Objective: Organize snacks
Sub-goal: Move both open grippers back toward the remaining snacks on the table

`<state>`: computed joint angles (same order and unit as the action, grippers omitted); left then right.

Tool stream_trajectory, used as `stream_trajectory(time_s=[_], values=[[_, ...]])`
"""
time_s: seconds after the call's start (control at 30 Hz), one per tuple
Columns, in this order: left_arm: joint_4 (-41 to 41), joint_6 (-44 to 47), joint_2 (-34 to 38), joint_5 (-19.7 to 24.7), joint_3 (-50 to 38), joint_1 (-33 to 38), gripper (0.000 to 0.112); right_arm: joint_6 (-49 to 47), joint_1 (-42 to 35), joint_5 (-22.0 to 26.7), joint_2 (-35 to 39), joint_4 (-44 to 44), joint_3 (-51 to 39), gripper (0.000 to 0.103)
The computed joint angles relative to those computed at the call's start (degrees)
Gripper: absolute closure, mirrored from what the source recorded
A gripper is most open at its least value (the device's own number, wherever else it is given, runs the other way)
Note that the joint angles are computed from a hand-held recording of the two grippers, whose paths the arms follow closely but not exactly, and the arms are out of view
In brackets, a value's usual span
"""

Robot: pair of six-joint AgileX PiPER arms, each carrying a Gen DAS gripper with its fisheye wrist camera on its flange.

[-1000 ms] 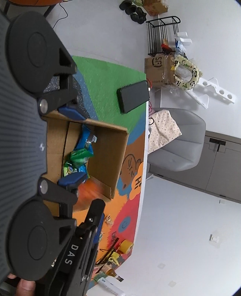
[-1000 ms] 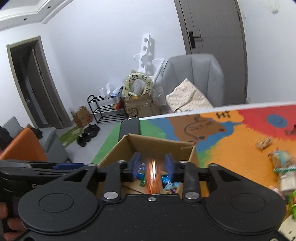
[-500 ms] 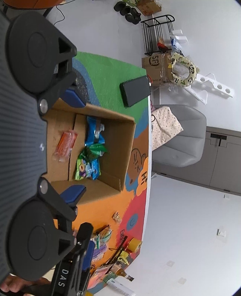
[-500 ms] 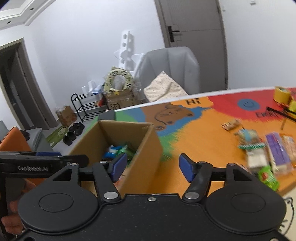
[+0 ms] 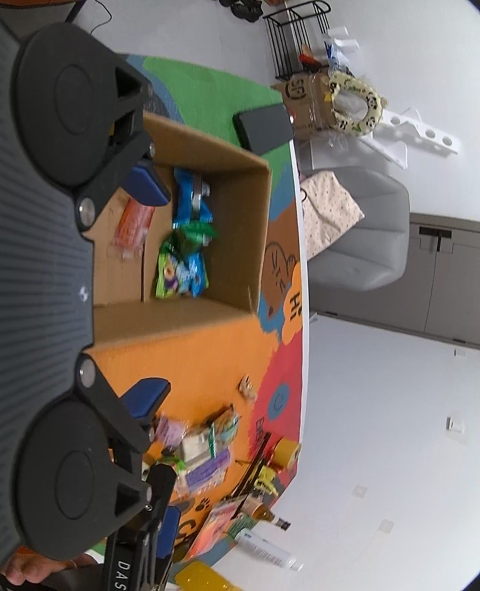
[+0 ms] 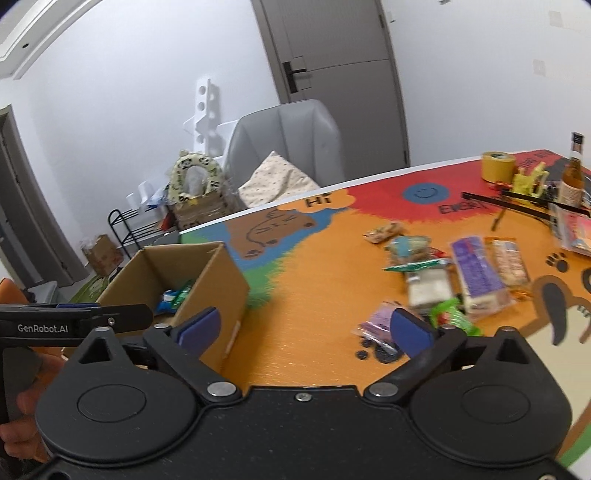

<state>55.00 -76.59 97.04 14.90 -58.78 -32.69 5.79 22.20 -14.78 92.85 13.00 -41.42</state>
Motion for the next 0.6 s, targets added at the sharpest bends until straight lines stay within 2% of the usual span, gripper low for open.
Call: stream_trajectory(time_s=[0.2,0.6], values=[[-5.4,3.9,1.3,-1.2,-1.6,-1.8,0.013,3.5,-2.9,-1.7,-1.8,-3.4,3.8,0.000],[-9.2,7.4,5.3,-1.1,-6.8,-6.8,0.013,6.0,-9.1,-4.3,-5.2,-6.0,10.5,0.000]])
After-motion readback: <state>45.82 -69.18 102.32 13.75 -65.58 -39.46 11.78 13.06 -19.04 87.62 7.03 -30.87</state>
